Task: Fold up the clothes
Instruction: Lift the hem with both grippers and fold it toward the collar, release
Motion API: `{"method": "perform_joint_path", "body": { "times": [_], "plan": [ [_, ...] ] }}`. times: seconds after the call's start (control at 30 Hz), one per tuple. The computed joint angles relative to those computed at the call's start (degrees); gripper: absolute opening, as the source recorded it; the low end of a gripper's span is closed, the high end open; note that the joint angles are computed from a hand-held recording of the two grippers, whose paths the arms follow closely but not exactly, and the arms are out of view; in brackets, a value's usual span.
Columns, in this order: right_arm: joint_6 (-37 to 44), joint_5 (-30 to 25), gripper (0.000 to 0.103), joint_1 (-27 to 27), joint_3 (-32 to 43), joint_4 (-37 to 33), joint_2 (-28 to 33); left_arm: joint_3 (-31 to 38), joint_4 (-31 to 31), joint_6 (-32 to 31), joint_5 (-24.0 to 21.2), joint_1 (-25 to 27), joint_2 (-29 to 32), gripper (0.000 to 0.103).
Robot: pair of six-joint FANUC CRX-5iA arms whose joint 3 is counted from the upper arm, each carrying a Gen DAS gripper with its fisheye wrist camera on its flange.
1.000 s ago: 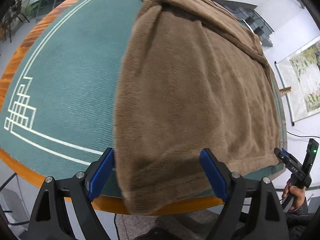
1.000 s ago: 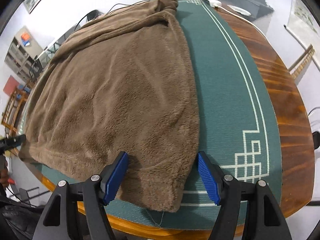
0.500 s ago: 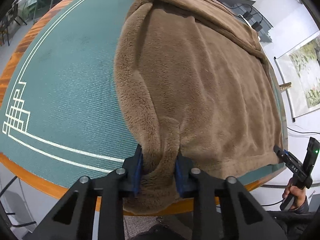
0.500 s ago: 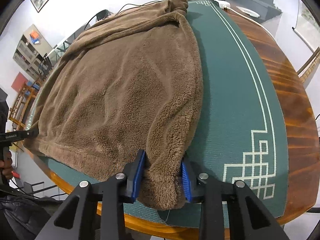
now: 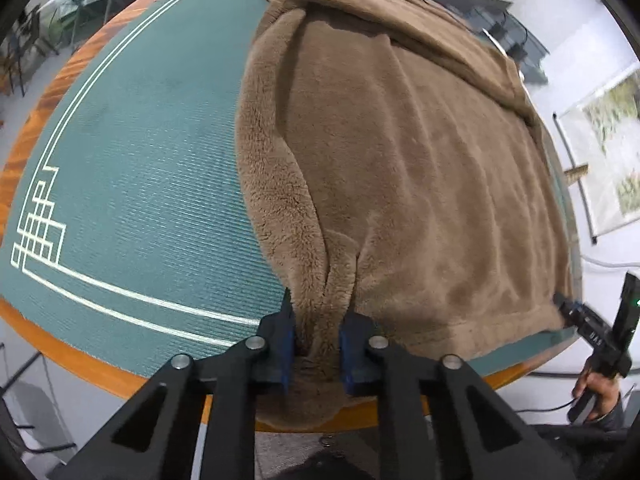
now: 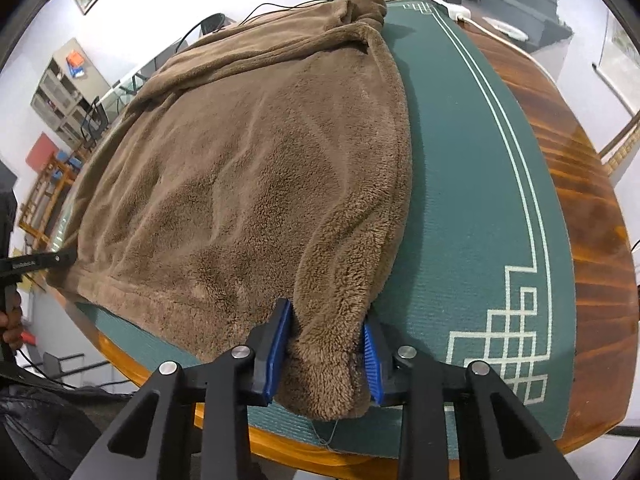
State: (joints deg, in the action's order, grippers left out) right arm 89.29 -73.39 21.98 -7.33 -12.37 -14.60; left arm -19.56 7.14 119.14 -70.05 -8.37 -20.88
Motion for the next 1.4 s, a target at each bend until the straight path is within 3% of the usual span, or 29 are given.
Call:
{"method": "perform_joint_path", "body": {
  "times": [0.27, 0.5, 0.6, 0.73, 1.1, 1.3, 1.4],
  "plan": [
    [7.51, -5.35, 0.022, -9.86, 9.89, -13.51, 2.60, 3.43, 1.25, -0.04, 2.46, 2.53, -2.47, 0.016],
    [5.45, -2.34, 0.022, -8.24, 16.62, -16.62, 4.48, 9.48, 3.97, -6.82, 3.34, 8.34, -2.16, 0.016],
    [6.21, -3.85, 0.022, -10.17, 22.28, -17.52, 6.22, 13.01, 6.27, -10.19, 4.87, 11.09, 0.48, 0.016],
    [5.18, -1.87, 0.022, -9.02, 29.94, -16.37, 10.32, 17.93, 8.00, -13.94, 6.07, 14.04, 3.47, 0.016],
    [-6.21, 5.02, 0.022, -1.80, 53.66, -4.51, 32.20, 32.11, 10.09, -17.66, 8.56, 18.54, 20.19, 0.016],
    [-13.91, 2.49, 0.016, 0.13, 69.96, 2.48, 46.63, 40.00, 7.64, -16.79, 7.07, 19.47, 30.38, 0.016],
    [-15.15, -3.09, 0.016, 1.30, 82.11, 6.40, 55.70, 44.76, 6.00, -17.56, 3.82, 19.38, 36.10, 0.017]
  ]
}}
